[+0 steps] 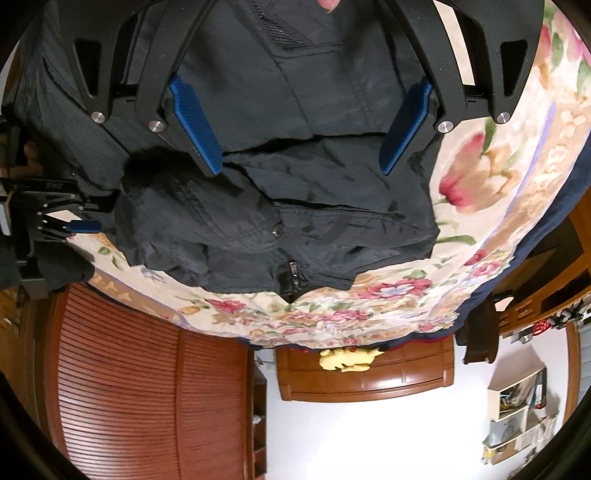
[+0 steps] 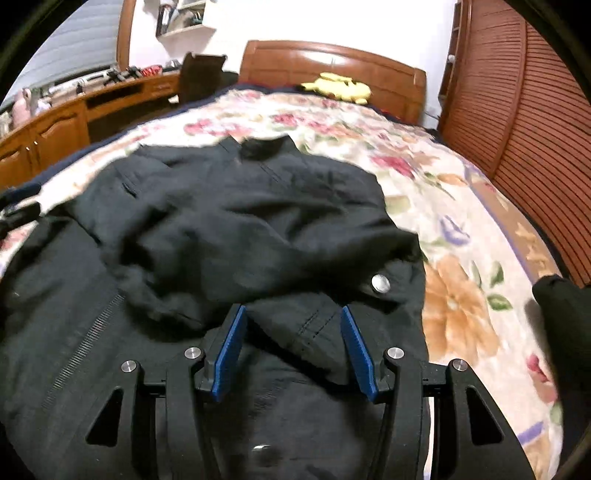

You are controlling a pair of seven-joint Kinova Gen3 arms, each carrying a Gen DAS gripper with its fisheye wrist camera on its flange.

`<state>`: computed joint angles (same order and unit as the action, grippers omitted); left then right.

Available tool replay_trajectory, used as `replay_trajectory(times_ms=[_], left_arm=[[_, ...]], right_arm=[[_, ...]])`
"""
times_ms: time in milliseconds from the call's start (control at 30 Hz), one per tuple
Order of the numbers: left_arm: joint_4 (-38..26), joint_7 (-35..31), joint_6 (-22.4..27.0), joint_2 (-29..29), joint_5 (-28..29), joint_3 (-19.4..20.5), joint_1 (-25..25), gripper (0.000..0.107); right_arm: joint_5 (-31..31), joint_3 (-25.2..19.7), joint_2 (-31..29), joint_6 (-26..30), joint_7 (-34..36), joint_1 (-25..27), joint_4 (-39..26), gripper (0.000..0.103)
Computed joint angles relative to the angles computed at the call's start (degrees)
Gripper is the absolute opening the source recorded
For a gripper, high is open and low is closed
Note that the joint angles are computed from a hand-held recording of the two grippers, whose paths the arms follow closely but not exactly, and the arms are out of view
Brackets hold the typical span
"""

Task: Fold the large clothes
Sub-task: 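Reach the left tool to the folded sleeves and grasp the sleeve fabric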

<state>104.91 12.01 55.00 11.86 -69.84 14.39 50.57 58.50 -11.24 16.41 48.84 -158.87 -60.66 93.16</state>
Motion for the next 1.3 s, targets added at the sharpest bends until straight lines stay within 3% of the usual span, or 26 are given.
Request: replay_trajectory(times_ms=[233, 433, 600, 833, 1000, 1200, 1300], left_arm=[[-7.5, -11.0, 2.7, 3.4, 5.6, -0.8, 0.3, 0.087], [-16.4, -22.1, 4.3, 8.0, 10.2, -3.5, 0.8, 0.087], [-25.3, -31.5, 4.0, 12.2, 15.0, -5.7, 0.1, 0.087], [-39.8, -44.1, 5.7, 19.5, 22.6, -7.9, -1.5, 0.087], [-47.8, -51.5, 8.3, 24.0, 29.8, -8.6, -3.6, 0.087], [-48.4, -53.7, 8.7, 24.2, 36.2, -11.2, -3.8, 0.071], [-47.3, -54.4, 9.5, 23.8, 37.5, -13.2, -2.1, 0.071]], right_arm=[[-1.2, 1.1, 2.4, -2.2, 1.2, 0.1, -1.5, 0.055], [-0.9, 1.7, 0.6, -8.9, -0.9, 1.8, 2.8, 0.055], [2.5, 1.9, -1.0, -11.1, -4.9, 1.8, 6.0, 0.055], [5.3, 1.3, -0.5, -10.5, -7.6, 1.9, 6.8, 0.055], [4.2, 0.6, 0.3, -8.4, -5.7, 1.7, 5.5, 0.055], [3.8, 0.7, 0.2, -8.8, -5.3, 1.8, 5.6, 0.055], [3.7, 0.8, 0.1, -9.2, -5.3, 2.0, 5.7, 0.055]])
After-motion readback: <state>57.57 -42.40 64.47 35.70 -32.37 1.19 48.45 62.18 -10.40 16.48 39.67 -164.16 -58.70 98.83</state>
